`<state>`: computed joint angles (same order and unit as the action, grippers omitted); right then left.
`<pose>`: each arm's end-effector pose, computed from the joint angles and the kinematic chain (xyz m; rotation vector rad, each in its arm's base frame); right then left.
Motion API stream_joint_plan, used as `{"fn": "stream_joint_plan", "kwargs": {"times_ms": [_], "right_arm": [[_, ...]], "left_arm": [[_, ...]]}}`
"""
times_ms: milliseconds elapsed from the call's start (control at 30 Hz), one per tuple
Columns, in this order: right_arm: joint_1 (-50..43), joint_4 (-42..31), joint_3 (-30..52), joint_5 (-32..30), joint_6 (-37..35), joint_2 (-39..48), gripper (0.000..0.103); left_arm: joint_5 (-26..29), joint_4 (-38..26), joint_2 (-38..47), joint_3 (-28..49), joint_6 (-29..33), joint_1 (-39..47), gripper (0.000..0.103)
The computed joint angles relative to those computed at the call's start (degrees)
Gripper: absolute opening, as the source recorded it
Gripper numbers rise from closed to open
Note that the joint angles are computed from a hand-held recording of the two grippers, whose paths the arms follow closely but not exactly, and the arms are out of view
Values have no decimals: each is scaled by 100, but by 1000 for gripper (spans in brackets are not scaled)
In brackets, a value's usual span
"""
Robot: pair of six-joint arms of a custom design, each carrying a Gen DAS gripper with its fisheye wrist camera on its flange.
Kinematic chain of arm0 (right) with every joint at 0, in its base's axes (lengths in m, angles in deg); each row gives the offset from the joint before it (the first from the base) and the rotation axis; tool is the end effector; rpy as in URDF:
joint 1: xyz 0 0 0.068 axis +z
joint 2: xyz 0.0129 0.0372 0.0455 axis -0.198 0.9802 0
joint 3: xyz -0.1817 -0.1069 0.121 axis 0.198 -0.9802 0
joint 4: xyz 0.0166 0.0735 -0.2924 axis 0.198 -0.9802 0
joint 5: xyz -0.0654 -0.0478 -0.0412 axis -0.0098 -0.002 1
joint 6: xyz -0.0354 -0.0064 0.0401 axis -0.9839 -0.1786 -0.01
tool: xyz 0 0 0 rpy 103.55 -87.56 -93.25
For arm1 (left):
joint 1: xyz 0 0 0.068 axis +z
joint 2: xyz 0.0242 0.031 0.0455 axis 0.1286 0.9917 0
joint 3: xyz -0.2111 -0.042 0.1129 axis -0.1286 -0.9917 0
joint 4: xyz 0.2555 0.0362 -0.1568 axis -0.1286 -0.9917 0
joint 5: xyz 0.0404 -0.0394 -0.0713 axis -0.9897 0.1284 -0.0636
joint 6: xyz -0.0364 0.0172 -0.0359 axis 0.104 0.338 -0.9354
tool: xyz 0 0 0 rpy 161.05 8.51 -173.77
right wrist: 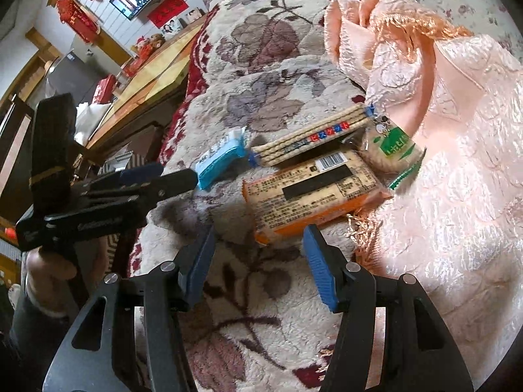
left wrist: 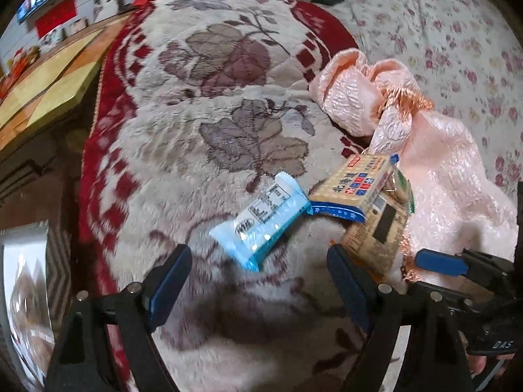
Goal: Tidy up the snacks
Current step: 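Move both grippers back to the blue bar and biscuit packs, then grasp the light blue wrapped bar with left gripper while right grasps biscuit pack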
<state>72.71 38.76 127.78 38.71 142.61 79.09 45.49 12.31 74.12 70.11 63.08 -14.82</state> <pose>0.0561 0.3336 0.0601 1.1664 2.2194 0.2821 0.3016 -0.1395 0.0628 1.6722 2.2365 -0.5377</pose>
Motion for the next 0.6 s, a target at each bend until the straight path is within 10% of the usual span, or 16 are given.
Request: {"fn": "stream_joint_plan", "kwargs": {"times_ms": [600], "right_arm": [[131, 76, -292, -16, 501, -123, 56]], "left_arm": [[-278, 266, 812, 492, -139, -588, 86]]}}
